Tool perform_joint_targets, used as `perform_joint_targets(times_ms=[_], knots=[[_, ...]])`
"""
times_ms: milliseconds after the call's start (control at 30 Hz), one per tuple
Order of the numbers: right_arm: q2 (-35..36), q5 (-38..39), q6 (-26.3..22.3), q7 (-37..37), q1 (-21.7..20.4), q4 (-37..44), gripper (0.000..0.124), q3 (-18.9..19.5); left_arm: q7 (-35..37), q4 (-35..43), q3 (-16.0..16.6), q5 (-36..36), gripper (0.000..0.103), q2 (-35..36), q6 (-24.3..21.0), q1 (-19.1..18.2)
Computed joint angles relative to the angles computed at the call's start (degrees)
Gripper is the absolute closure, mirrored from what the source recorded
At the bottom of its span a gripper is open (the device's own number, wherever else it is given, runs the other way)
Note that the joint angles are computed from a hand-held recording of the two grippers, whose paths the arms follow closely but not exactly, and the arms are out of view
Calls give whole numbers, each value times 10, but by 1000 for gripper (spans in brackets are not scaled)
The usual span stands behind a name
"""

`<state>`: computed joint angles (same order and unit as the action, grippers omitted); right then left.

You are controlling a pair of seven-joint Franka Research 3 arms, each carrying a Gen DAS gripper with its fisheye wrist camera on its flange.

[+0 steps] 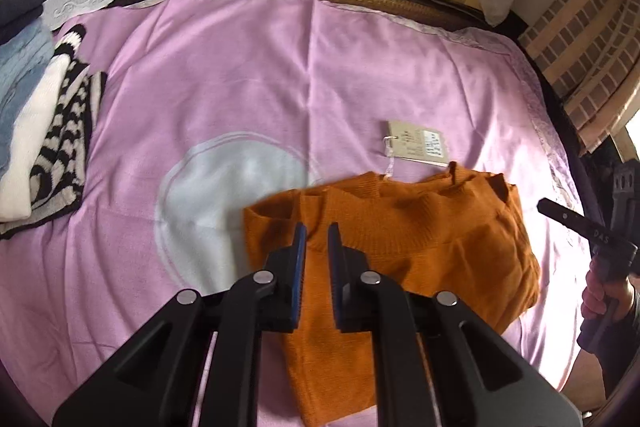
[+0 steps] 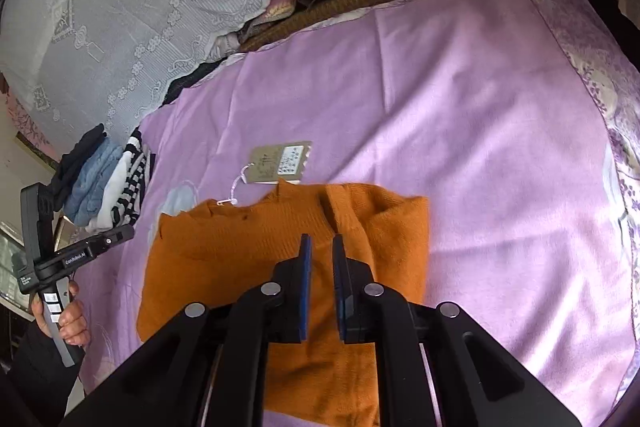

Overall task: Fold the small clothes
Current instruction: 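Lay the folded hem down near the collar and open the left tool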

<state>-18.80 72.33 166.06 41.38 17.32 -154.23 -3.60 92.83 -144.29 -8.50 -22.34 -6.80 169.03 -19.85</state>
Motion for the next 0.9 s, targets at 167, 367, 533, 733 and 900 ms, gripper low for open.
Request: perform_joint_targets(times_ms=[167,367,533,733,900], knots=[[80,75,-99,-66,17,83,113,6,125,75,-21,-124,93,74,-26,-36],[158,37,-94,-19,-12,121,114,45,-10,109,-25,23,90,147,-36,-15],[172,58,-73,-12,-47,115,124,39,40,106,-75,-61,100,150,-34,61],[127,91,-74,-43,-57,96,118,36,29,85,-93,-46,95,109,-24,75],[128,96,-98,-52,-32,105,118,54,5,114,-94,16,88,133,-30,45]])
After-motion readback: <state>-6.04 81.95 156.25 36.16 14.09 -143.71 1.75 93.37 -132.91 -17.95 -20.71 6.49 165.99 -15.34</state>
